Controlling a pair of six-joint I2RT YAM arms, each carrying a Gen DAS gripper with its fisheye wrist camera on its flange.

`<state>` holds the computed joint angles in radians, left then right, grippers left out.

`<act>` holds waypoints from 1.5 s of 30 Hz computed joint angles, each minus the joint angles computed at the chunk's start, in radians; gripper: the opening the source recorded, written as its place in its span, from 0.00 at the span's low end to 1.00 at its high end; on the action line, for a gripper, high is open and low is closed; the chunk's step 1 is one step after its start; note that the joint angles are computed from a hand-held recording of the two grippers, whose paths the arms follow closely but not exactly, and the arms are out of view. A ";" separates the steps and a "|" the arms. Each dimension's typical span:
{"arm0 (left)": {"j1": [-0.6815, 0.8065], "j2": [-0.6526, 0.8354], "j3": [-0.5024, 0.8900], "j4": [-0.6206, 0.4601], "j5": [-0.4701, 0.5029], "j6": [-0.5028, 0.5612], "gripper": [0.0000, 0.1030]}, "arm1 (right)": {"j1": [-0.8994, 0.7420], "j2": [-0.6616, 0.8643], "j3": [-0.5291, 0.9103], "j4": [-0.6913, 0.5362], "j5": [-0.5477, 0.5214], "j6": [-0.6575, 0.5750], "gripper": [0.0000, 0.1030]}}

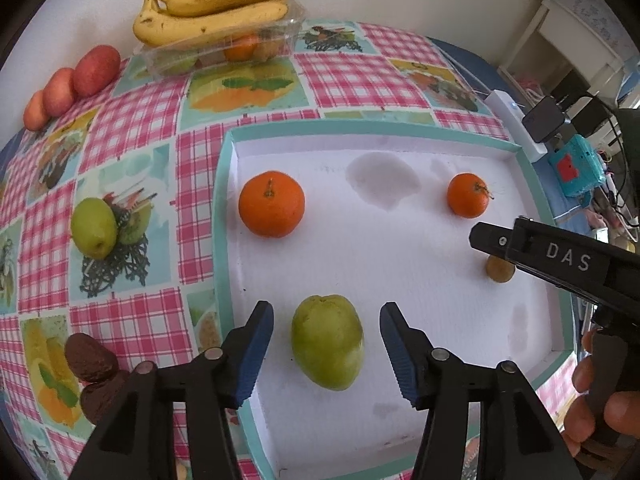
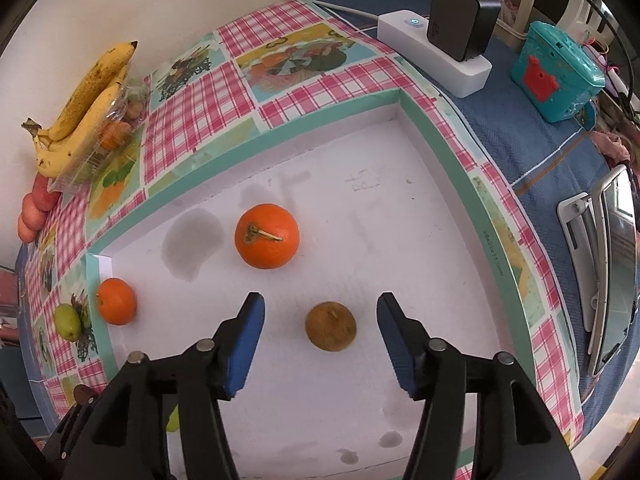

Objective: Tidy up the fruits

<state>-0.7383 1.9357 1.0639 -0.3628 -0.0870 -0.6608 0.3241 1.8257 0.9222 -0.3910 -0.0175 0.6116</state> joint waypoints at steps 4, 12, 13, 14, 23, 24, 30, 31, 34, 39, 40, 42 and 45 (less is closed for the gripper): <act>-0.006 -0.030 0.004 -0.025 -0.016 0.008 0.68 | 0.002 -0.016 -0.008 0.005 0.000 -0.003 0.66; 0.054 -0.136 -0.063 -0.069 -0.073 -0.030 0.87 | 0.012 -0.059 -0.021 0.018 0.024 -0.005 0.82; 0.069 -0.155 -0.078 -0.070 -0.083 -0.034 0.90 | 0.014 -0.065 -0.026 0.022 0.027 -0.006 0.85; 0.084 -0.175 -0.094 -0.074 -0.102 -0.036 0.91 | 0.014 -0.067 -0.026 0.024 0.029 -0.007 0.88; 0.254 -0.346 -0.222 -0.127 -0.229 -0.006 1.00 | 0.050 -0.085 -0.019 0.037 0.060 -0.006 0.89; 0.274 -0.365 -0.234 -0.136 -0.240 0.004 1.00 | 0.055 -0.086 -0.016 0.036 0.065 -0.003 0.89; 0.403 -0.513 -0.316 -0.197 -0.302 0.061 1.00 | 0.084 -0.113 -0.009 0.040 0.059 0.009 0.89; 0.417 -0.536 -0.327 -0.207 -0.308 0.070 1.00 | 0.095 -0.118 -0.003 0.034 0.066 0.010 0.89; 0.444 -0.578 -0.346 -0.229 -0.323 0.087 1.00 | 0.125 -0.119 0.026 0.002 0.082 0.005 0.89; 0.510 -0.655 -0.388 -0.233 -0.299 0.106 1.00 | 0.197 -0.116 0.077 -0.036 0.092 0.001 0.89; 0.520 -0.667 -0.394 -0.237 -0.296 0.112 1.00 | 0.211 -0.113 0.086 -0.039 0.089 0.003 0.89; 0.541 -0.698 -0.415 -0.242 -0.288 0.117 1.00 | 0.244 -0.110 0.102 -0.039 0.084 0.012 0.89; 0.582 -0.729 -0.448 -0.241 -0.253 0.105 1.00 | 0.303 -0.092 0.139 -0.045 0.083 0.019 0.89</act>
